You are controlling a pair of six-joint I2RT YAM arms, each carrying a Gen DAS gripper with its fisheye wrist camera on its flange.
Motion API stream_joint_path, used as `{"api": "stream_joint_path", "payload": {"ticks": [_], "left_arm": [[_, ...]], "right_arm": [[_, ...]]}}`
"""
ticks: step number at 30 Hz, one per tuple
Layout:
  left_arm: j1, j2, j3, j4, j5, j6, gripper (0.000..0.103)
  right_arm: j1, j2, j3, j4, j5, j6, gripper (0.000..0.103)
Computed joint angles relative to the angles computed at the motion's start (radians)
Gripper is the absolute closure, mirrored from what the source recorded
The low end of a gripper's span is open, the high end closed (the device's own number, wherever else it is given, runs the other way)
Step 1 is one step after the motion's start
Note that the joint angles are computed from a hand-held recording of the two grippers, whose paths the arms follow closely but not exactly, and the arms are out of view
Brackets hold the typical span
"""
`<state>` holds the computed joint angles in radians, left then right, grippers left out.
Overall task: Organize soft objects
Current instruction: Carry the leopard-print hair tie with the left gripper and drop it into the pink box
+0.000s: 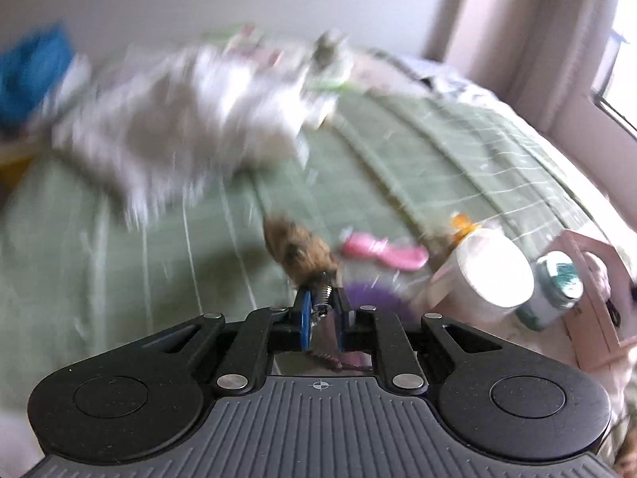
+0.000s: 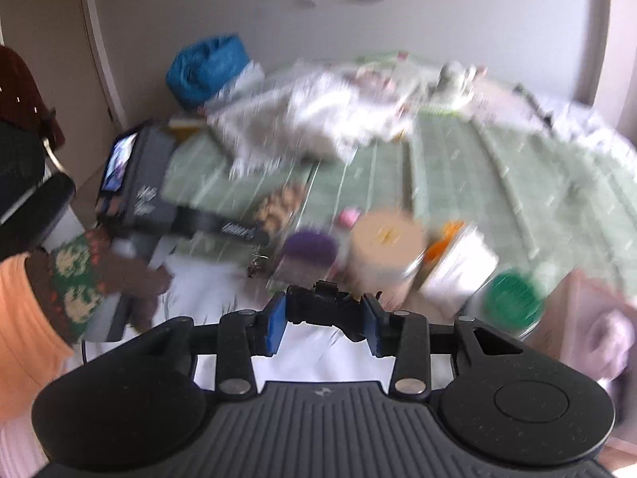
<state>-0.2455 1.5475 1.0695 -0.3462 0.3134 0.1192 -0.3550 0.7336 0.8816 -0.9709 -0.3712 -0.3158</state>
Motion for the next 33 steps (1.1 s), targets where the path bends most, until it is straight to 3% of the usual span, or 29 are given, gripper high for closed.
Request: {"api": "stream_joint_path", "payload": {"ticks": [3,6,12,19,25,31,33], "left_arm": [[-0.018,-0.094,0.095,-0.098,0.004,0.063,0.089],[-0.073,-0.154,0.237,-0.182,-0.015,0.101,0.089],[-0.299,-0.150,0.571,-0.310,-0.140,0.132,0.089],[-0.579,0.004,0.898,-0.383,-0.241,0.087,0.089],[-0.760,0.170,1.022,-0.333,-0.294,0.046,0.089],[-0.813,0.330,1.027,-0.275,-0.190,-0.080,0.089],[-0.812,0.376,0.987,-0.232,-0.127,-0.122,0.089]], "right_arm": [[-0.194,0.059,0.164,-0.095,-0.108,-0.129,0.064],[-0.429,0.162,0.346,-0.212,-0.282,-0.251,0.064],[-0.779,0.372,0.656,-0.332,-0.516,-0.369,0.064],[-0.987,0.611,0.939,-0.447,-0.620,-0.468,0.064],[-1.127,0.771,1.058,-0.516,-0.669,-0.589,0.064],[-1.164,0.919,1.093,-0.515,-0.626,-0.610,0.064],[-1.164,0.937,1.038,-0.480,-0.598,-0.613,0.064]]}}
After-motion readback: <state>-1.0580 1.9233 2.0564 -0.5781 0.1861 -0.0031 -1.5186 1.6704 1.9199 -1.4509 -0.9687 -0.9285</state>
